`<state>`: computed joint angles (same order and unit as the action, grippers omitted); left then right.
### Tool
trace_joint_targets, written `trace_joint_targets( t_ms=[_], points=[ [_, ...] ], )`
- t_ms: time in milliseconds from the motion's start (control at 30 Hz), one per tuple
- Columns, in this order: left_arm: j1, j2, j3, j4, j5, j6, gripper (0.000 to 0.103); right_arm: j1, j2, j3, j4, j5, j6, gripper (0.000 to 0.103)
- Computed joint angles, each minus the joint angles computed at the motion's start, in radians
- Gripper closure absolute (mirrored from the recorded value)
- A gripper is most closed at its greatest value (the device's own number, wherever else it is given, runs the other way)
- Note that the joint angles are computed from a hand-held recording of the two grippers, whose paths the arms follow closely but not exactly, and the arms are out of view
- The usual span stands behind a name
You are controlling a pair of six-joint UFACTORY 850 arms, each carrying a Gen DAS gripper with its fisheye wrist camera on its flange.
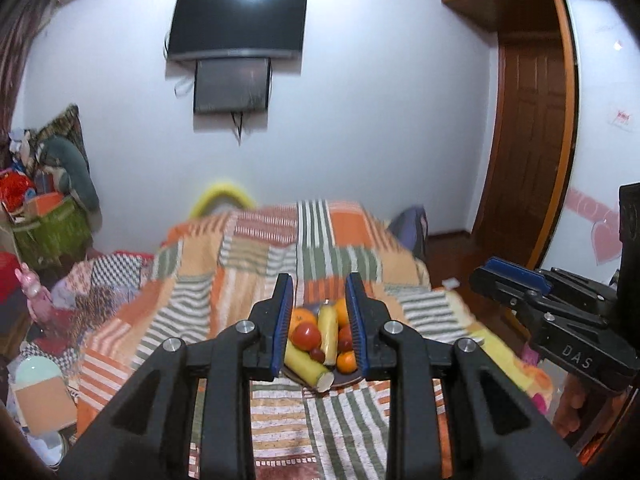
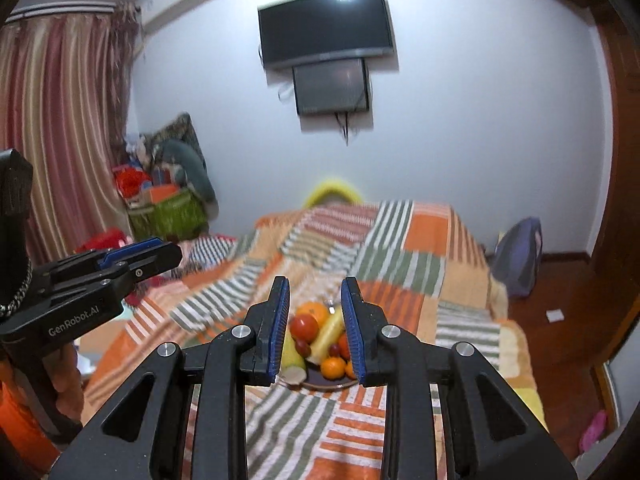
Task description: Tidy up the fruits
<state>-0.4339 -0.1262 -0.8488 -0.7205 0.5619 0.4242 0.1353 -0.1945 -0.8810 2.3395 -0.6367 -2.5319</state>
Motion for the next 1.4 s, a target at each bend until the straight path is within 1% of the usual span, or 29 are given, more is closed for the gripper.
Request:
trace_joint_targets(
  t_ms=[67, 100, 133, 167, 200, 233, 267, 333, 400, 467, 500, 533, 567, 667, 767, 833, 1100, 1400],
  points=[
    [-0.016, 0.036, 0.030, -0.001, 0.029, -0.006, 0.075, 0.003, 0.038, 0.039, 0.047, -0.023, -0.042, 0.079],
    [-0.028, 0.057, 0.047, -0.010, 0.046, -0.001, 0.070, 0.005, 0.062, 0.062, 0.071, -0.037, -0.062, 0.078],
    [-0.039, 0.076, 0.063, -0.019, 0.062, 0.002, 0.066, 0.007, 0.078, 0.078, 0.088, -0.045, -0.075, 0.073],
    [-0.048, 0.091, 0.077, -0.027, 0.077, 0.006, 0.056, 0.008, 0.087, 0.087, 0.103, -0.053, -0.085, 0.062],
    [-0.057, 0.105, 0.090, -0.033, 0.096, 0.009, 0.048, 0.009, 0.100, 0.104, 0.128, -0.065, -0.101, 0.056],
    [-0.070, 0.118, 0.105, -0.043, 0.121, 0.017, 0.046, 0.010, 0.109, 0.116, 0.150, -0.075, -0.117, 0.045],
    [-0.081, 0.129, 0.116, -0.055, 0.141, 0.033, 0.043, 0.011, 0.114, 0.127, 0.175, -0.088, -0.140, 0.040],
    [-0.099, 0.144, 0.129, -0.079, 0.165, 0.065, 0.036, 0.020, 0.121, 0.140, 0.235, -0.095, -0.198, 0.035],
    [-0.106, 0.157, 0.141, -0.086, 0.175, 0.062, 0.025, 0.025, 0.120, 0.145, 0.266, -0.094, -0.223, 0.028],
    [-0.111, 0.158, 0.145, -0.098, 0.191, 0.066, 0.021, 0.026, 0.125, 0.152, 0.288, -0.098, -0.234, 0.015],
    [-0.115, 0.160, 0.147, -0.111, 0.199, 0.075, 0.016, 0.027, 0.129, 0.159, 0.312, -0.104, -0.250, 0.011],
    [-0.119, 0.158, 0.147, -0.121, 0.205, 0.080, 0.013, 0.031, 0.134, 0.166, 0.343, -0.108, -0.275, 0.003],
    [-0.122, 0.159, 0.148, -0.126, 0.210, 0.081, 0.009, 0.034, 0.140, 0.175, 0.375, -0.114, -0.300, 0.000],
    [-0.135, 0.160, 0.154, -0.141, 0.230, 0.095, 0.007, 0.042, 0.160, 0.193, 0.433, -0.121, -0.360, 0.000],
    [-0.150, 0.156, 0.155, -0.159, 0.257, 0.117, 0.004, 0.046, 0.169, 0.201, 0.446, -0.121, -0.376, 0.000],
    [-0.155, 0.158, 0.159, -0.161, 0.262, 0.118, 0.002, 0.047, 0.170, 0.202, 0.449, -0.122, -0.378, 0.000],
    [-0.162, 0.157, 0.161, -0.166, 0.260, 0.119, 0.002, 0.047, 0.179, 0.230, 0.478, -0.147, -0.406, 0.000],
    [-0.159, 0.158, 0.161, -0.164, 0.254, 0.117, 0.001, 0.043, 0.189, 0.239, 0.472, -0.155, -0.388, 0.000]
  ],
)
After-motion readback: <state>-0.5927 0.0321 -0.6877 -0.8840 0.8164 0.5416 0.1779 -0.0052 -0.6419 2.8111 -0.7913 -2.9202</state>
